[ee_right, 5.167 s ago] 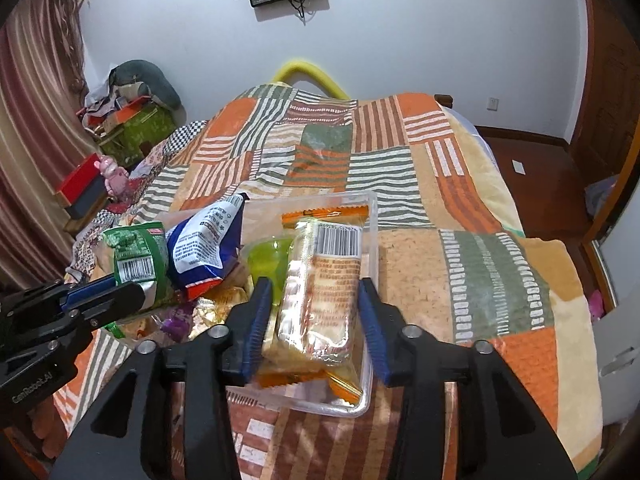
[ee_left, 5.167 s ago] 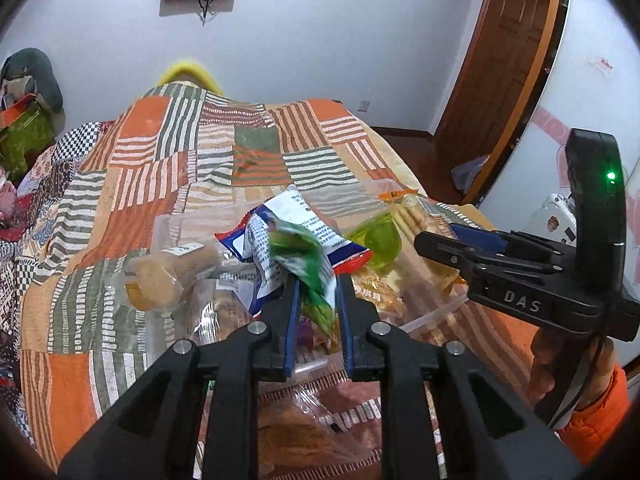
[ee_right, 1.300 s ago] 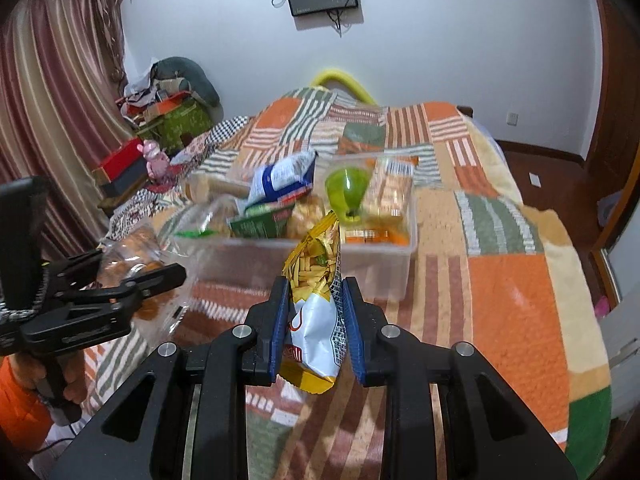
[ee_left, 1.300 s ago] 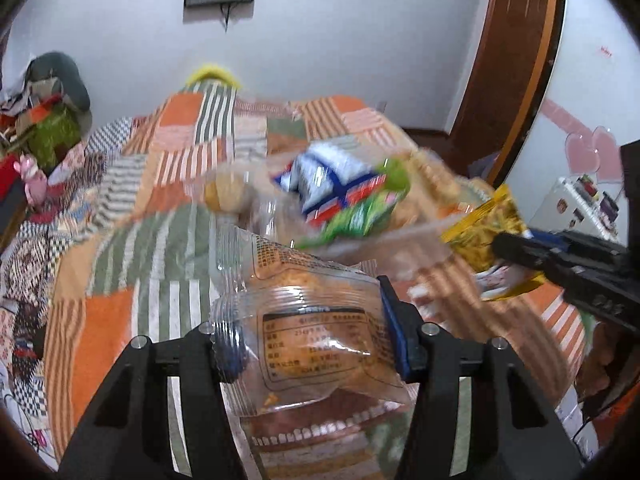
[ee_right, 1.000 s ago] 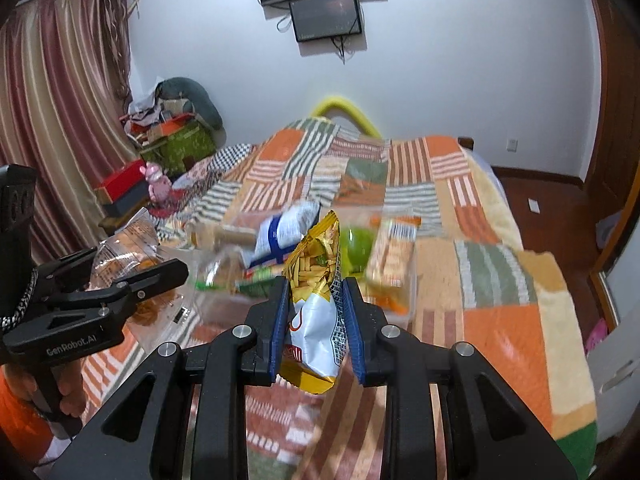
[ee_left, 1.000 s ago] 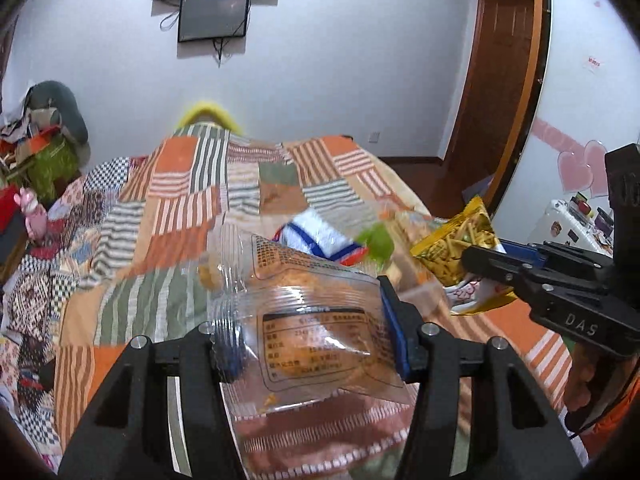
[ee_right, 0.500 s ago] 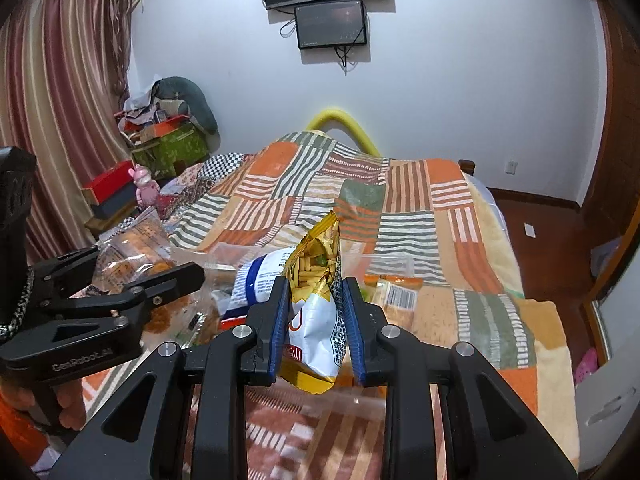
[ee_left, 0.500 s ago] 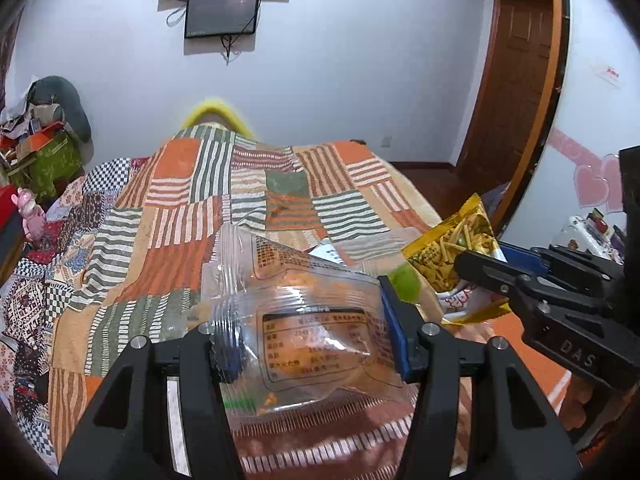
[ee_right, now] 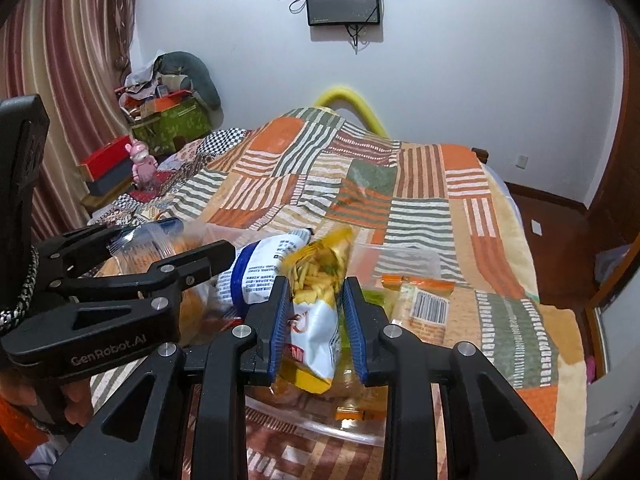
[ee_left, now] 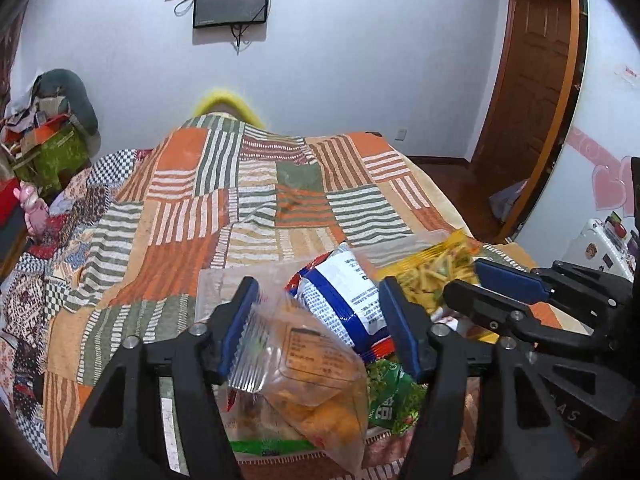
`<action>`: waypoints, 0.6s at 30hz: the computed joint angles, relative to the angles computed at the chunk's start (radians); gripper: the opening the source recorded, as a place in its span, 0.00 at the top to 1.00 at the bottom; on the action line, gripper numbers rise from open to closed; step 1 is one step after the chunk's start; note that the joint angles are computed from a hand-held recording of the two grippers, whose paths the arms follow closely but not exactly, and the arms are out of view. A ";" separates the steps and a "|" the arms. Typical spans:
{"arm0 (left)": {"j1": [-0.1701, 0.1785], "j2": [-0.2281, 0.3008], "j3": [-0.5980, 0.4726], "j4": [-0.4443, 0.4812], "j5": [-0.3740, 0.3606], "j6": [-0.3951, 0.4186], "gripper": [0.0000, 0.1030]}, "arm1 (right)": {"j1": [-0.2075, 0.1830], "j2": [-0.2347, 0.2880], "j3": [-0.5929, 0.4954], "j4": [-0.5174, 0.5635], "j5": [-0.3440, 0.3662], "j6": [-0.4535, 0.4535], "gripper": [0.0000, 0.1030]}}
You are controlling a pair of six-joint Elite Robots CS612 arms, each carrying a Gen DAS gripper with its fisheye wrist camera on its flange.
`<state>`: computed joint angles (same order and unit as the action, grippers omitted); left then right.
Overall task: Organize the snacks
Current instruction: 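Open both tools to drop the chip bag and fried-snack bag into the box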
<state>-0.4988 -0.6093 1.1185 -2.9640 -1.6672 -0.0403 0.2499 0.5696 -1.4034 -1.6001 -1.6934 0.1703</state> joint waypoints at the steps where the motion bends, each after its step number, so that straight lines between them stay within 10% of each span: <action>1: 0.000 -0.001 0.001 -0.008 0.002 0.000 0.36 | 0.000 -0.001 -0.001 0.003 0.001 -0.003 0.75; 18: 0.010 -0.171 0.227 -0.287 -0.031 -0.022 0.36 | 0.025 0.002 -0.137 -0.043 -0.042 0.002 0.74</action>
<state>-0.4890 -0.7804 1.3455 -3.2506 -1.6979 -0.0621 0.2750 0.5712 -1.5400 -1.6427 -1.7356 0.1721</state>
